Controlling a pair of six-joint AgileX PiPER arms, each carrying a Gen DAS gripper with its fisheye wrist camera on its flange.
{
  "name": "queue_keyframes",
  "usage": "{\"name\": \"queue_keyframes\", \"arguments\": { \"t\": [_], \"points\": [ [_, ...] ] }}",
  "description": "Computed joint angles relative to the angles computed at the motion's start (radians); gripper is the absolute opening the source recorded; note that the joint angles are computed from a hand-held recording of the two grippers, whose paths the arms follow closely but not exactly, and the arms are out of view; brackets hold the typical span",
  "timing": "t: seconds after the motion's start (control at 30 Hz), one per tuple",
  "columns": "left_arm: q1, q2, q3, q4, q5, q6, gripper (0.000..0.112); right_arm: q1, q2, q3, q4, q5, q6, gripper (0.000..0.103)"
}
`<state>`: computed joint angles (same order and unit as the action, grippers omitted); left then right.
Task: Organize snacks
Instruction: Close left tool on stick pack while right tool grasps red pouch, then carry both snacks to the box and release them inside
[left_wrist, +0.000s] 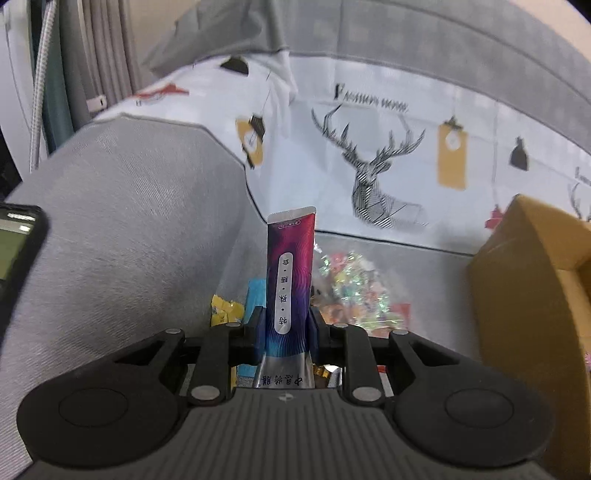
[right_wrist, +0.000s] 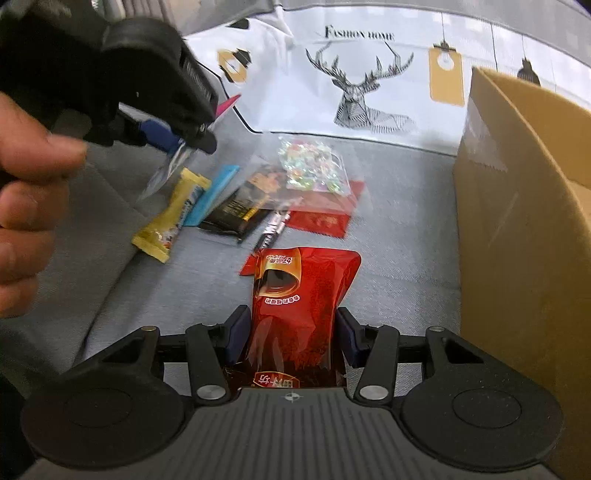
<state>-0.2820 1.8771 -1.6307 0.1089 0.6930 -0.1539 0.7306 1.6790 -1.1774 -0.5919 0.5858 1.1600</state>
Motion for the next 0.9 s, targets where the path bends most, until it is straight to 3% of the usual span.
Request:
{"name": "queue_keyframes", "arguments": {
  "t": [0.2,0.37,0.47,0.7,0.9],
  "points": [
    [0.006,-0.05,0.046,-0.017,-0.021,0.02,0.025,-0.004,0.022,0.012,0.083,0.004,-0.076,0.053],
    [0.027,-0.034,0.026,-0.059,-0.013,0.048,0.025,0.014,0.019,0.023,0.02,0.012,-0.025,0.054],
    [0.029,-0.033,0.026,-0.078,-0.017,0.064,0.025,-0.003,0.013,0.033,0.059,-0.02,-0.067,0.054],
    [0.029,-0.058,0.055,-0.104,-0.046,0.08,0.025,0.028,-0.041,0.042,-0.13,-0.004,0.067,0.053],
    [0.028,-0.116,0.116,-0.093,-0.109,0.057,0.025,0.016,-0.196,0.033,-0.21,0.038,0.025,0.053]
  ]
}}
